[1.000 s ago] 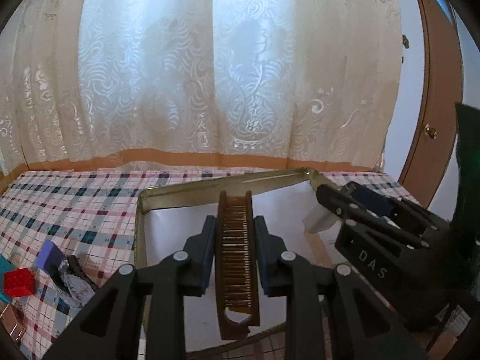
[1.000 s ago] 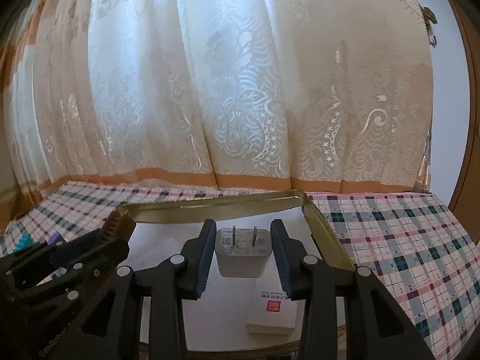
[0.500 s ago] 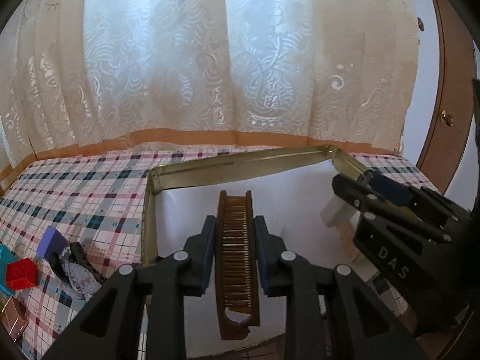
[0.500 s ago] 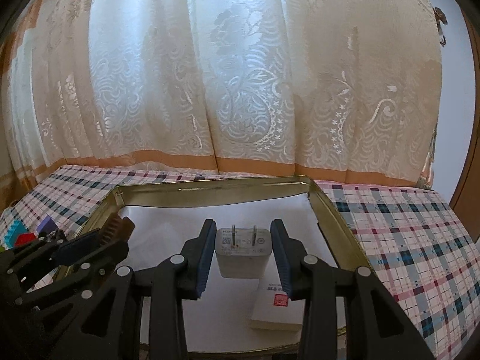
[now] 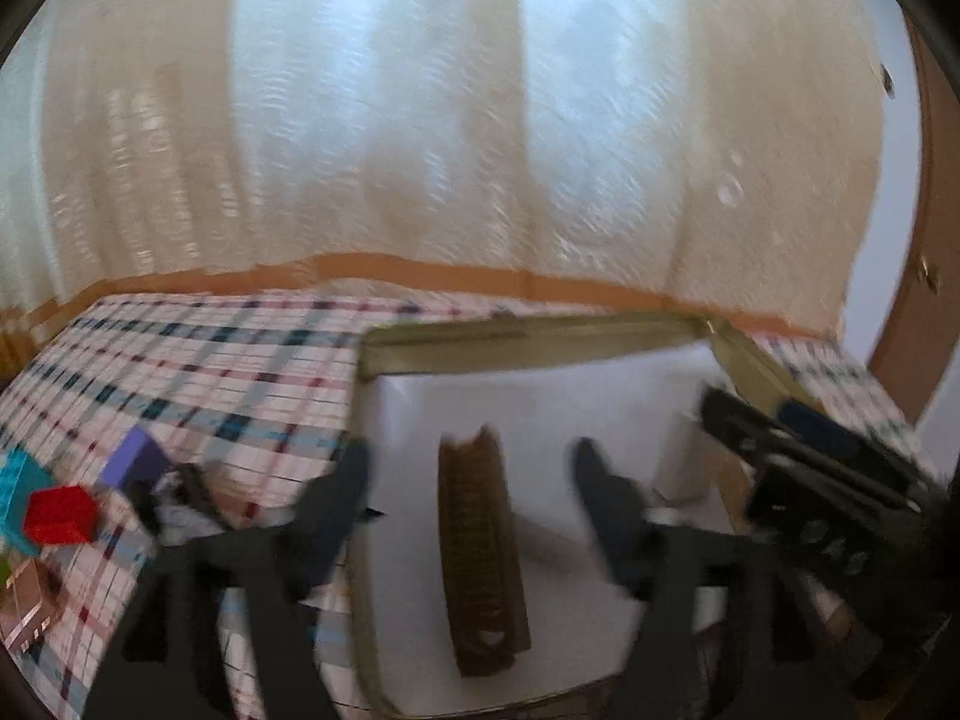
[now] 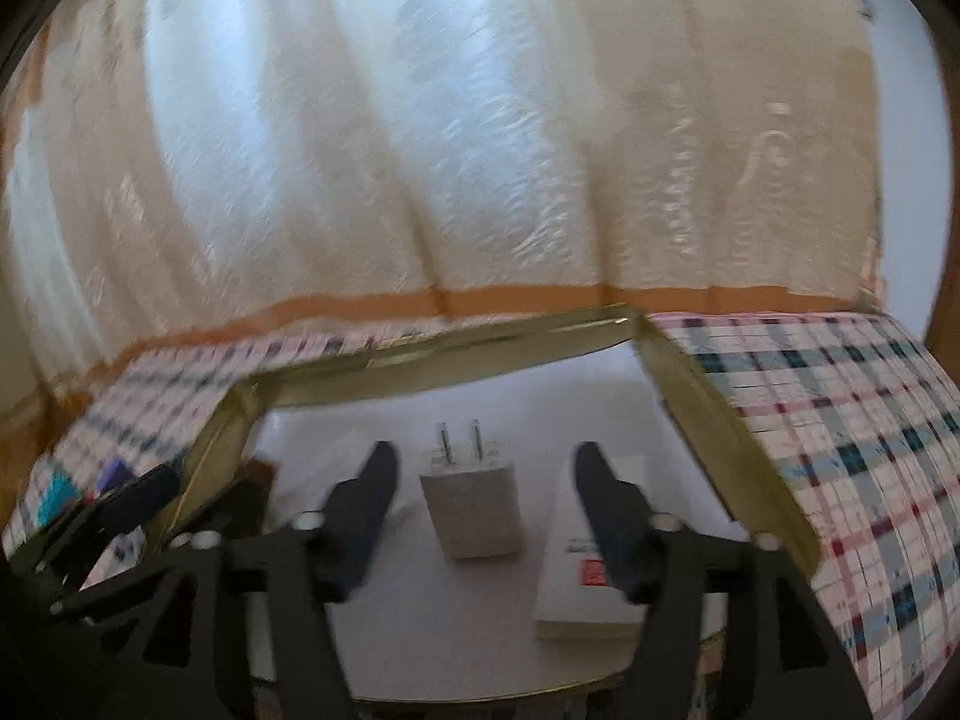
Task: Organize rigid objects
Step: 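Lower the comb and plug onto the tray paper and open both grippers, then withdraw both open grippers from the tray toward the scattered blocks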
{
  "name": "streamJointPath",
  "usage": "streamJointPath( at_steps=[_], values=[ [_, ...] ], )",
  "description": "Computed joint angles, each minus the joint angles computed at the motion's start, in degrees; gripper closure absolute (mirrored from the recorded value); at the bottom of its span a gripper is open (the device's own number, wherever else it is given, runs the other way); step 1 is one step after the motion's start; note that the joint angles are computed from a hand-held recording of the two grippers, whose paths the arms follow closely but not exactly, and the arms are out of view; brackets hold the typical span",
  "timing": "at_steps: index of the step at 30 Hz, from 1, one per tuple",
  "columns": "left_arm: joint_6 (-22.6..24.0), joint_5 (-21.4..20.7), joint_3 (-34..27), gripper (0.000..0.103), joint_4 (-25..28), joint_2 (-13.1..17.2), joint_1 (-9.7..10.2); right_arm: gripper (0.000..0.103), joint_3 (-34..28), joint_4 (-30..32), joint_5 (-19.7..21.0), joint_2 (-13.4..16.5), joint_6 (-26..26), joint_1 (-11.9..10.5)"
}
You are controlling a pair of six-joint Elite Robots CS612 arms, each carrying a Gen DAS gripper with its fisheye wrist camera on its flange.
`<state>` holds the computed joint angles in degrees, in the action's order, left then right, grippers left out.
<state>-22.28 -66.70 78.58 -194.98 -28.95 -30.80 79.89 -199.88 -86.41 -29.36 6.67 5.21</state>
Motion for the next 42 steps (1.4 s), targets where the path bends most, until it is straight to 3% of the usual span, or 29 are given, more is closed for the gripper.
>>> streamJointPath(
  at_steps=[2, 4, 13, 18, 27, 35, 42],
  values=[
    [-1.71, 0.69, 1.0, 0.0, -4.76, 0.14, 0.08, 0.032, 0.49, -2.7, 0.53, 0.04, 2.69, -0.42],
    [-2.17, 2.43, 1.77, 0.0, -7.83, 0.04, -0.09, 0.031, 0.98, -4.7, 0.39, 0.0, 4.72, -0.66],
    [1.2, 11.18, 2.74, 0.0, -8.75, -0.43, -0.76, 0.031, 1.49, -8.05, -0.19, 0.05, 6.76, -0.44],
    [5.51, 16.98, 3.35, 0.0, -11.31, -0.16, -1.35, 0.031, 1.57, -13.97, -2.21, 0.93, 6.59, 0.13],
    [5.92, 18.88, 4.84, 0.0, -13.53, -0.47, -1.21, 0.031, 1.5, -22.25, -7.58, 2.01, 5.15, 1.15],
    [8.78, 20.71, 4.94, 0.0, -15.39, -0.02, -1.28, 0.031, 1.91, -22.15, -7.41, 1.79, 4.5, 1.25],
    [9.43, 19.09, 6.54, 0.0, -17.78, -0.47, -0.79, 0.031, 2.4, -22.94, -7.61, 1.71, 3.62, 1.51]
  ],
)
